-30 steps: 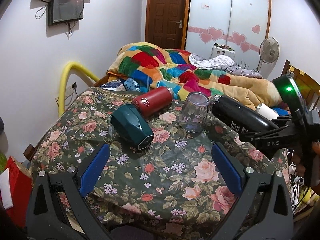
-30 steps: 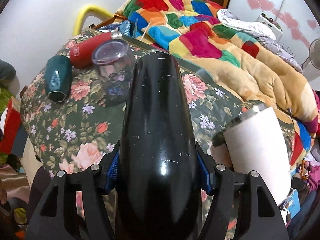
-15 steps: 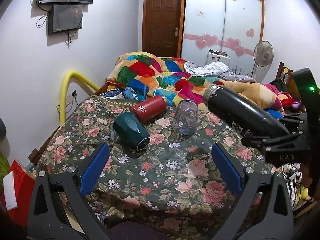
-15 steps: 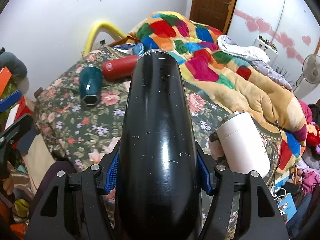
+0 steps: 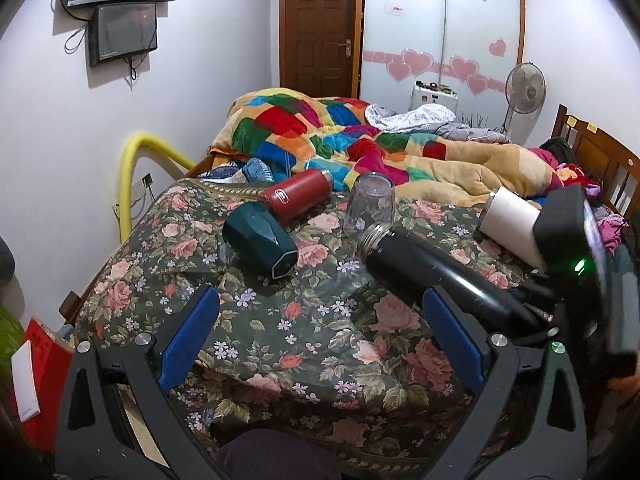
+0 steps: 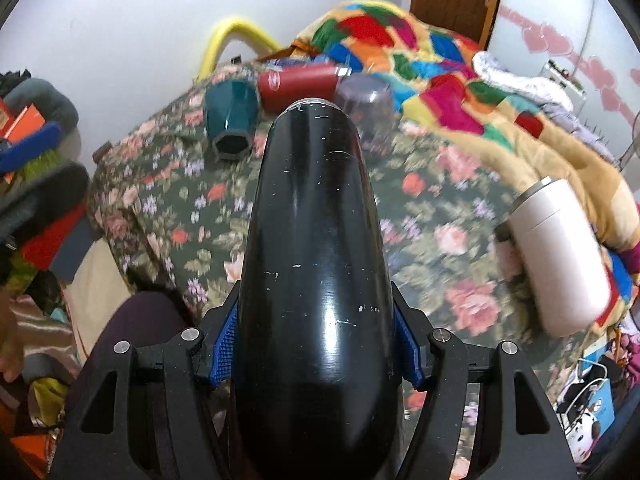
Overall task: Flip cup upright
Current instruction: 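Lift the black thermos with the right gripper and swing it toward the left tool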
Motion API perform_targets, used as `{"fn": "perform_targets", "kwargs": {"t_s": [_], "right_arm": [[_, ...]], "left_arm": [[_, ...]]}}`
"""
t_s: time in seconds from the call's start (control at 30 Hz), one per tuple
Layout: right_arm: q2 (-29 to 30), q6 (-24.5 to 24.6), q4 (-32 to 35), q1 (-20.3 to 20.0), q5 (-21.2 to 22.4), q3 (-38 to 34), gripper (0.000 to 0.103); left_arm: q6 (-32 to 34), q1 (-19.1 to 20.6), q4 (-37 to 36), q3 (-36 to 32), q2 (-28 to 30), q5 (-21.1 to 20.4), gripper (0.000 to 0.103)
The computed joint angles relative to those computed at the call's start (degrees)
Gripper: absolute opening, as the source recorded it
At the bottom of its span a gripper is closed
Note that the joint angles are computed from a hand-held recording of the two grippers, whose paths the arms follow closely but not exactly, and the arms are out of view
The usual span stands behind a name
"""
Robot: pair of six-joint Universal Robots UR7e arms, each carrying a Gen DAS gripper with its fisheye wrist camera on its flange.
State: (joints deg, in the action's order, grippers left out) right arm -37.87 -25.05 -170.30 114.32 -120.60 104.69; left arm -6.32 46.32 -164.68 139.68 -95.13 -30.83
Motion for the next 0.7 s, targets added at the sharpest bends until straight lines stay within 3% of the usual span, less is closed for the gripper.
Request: {"fn": "perform_targets", "kwargs": {"t_s": [0.43, 0.7], "right_arm": [[3.49, -4.17, -0.75, -1.34, -2.96, -2.45, 0.062], [3.74, 1.17, 7.82, -2.65, -2.79, -4.80, 0.062]], "left_arm": [[1.17, 3.97, -1.26, -2.39, 4.87, -2.66, 0.103], [1.76, 5.35, -0.87, -3.14, 5.89, -3.78, 0.103]]}}
